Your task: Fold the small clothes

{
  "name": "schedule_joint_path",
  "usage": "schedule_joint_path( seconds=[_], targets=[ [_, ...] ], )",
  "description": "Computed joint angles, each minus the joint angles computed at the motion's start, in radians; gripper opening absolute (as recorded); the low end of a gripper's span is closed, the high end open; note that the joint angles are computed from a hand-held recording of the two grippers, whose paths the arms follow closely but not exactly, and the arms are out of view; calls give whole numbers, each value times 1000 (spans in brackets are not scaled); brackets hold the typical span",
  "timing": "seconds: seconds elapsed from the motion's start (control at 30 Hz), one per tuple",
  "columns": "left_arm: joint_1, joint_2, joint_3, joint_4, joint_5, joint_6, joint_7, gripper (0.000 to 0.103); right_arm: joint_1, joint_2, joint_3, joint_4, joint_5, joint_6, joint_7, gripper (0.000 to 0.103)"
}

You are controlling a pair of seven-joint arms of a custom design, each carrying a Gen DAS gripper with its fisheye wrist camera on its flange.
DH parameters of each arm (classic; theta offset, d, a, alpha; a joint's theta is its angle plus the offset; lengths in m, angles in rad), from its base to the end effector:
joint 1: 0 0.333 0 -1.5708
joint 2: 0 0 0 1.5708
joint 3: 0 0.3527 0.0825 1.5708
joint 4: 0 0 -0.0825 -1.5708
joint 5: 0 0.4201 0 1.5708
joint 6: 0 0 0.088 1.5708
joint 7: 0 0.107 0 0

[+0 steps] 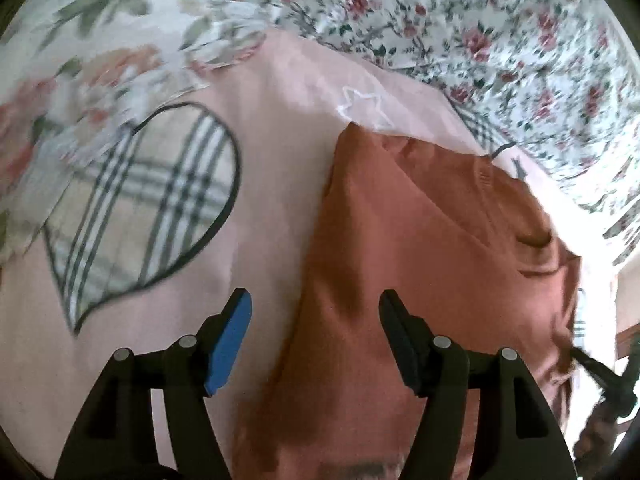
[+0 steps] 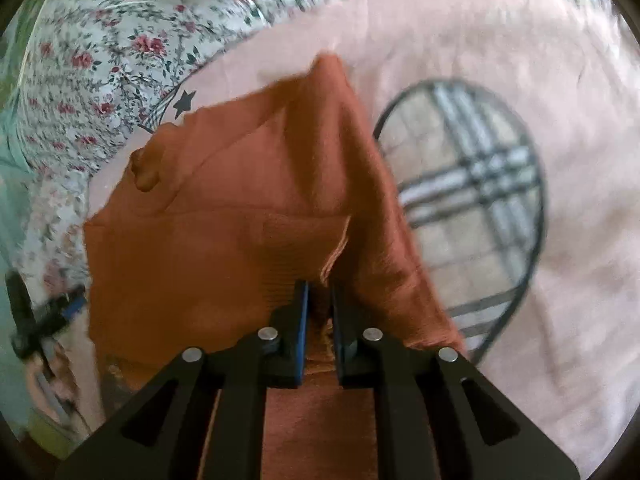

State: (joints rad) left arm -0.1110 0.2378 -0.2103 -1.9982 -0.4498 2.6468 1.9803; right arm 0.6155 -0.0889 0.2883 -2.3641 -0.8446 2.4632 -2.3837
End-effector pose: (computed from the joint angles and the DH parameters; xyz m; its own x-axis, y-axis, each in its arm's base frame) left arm 0.6379 -0.1926 0.3996 -0.3939 -0.8900 0.2296 -0.8562 0.2645 -0.4437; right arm 0.3268 0.4182 0.3914 -0.5917 -0.7110 -0.3800 -0.5567 0.7013 -0.4452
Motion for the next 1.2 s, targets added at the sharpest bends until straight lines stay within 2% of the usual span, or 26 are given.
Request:
schedule_joint_path(
  seconds=[0.03, 0.07, 0.1, 0.13, 0.17, 0.2, 0.3, 0.37, 0.47, 0.5, 0.6, 0.63, 0.67, 0.77, 0.87, 0.9, 1.03, 1.2],
  targets=[
    [-19, 26, 9, 32, 44, 3, -25, 67, 1, -1, 5, 9, -26, -16, 2, 12],
    [-42, 41, 25, 45, 102, 22, -64, 67, -3, 4, 5, 18, -79, 6, 13, 12],
    [-79, 53, 57, 52, 194, 45, -132, 67, -9, 15, -2, 23, -119, 53, 15, 12],
    [-133, 72, 111, 67, 330, 59, -238, 67, -18, 34, -14, 28, -161, 123, 17, 12],
    [-181, 92, 161, 88, 454, 55, -339, 67, -22, 53, -22, 37, -171, 159, 5, 12],
    [-201, 113, 182, 111, 521, 51, -397, 67, -24, 77, -29, 52, -166, 178, -21, 12],
    [-203, 152, 189, 161, 595, 62, -493, 67, -27, 128, -57, 71, -185, 257, -39, 12],
    [-191, 180, 178, 205, 605, 48, -522, 67, -25, 152, -72, 77, -167, 281, -65, 12],
    [-179, 213, 167, 262, 616, 18, -542, 69, -8, 151, -81, 70, -127, 223, -64, 12],
    [-179, 219, 170, 272, 626, 15, -549, 69, -4, 139, -83, 57, -119, 198, -30, 12],
    [-181, 214, 182, 292, 650, -12, -589, 68, -8, 84, -81, 3, -168, 201, 132, 12],
    [-168, 202, 177, 281, 641, -14, -595, 63, -9, 71, -73, -2, -153, 186, 126, 12],
    [-142, 182, 156, 260, 609, -11, -581, 62, -8, 56, -63, -9, -152, 176, 128, 13],
    [-16, 87, 53, 137, 411, 18, -419, 63, -8, 25, -35, -21, -174, 184, 166, 15],
    [52, -29, 3, -12, 240, 28, -234, 63, 6, 15, -4, -10, -170, 162, 168, 28],
    [63, -72, -3, -64, 187, 24, -176, 63, 13, 16, 5, -4, -168, 158, 169, 32],
    [72, -252, 22, -263, -30, -52, 28, 65, 43, 36, 27, 25, -156, 151, 180, 33],
    [30, -418, 70, -462, -106, -94, 86, 67, 90, 64, 39, 58, -136, 133, 198, 36]
  ],
)
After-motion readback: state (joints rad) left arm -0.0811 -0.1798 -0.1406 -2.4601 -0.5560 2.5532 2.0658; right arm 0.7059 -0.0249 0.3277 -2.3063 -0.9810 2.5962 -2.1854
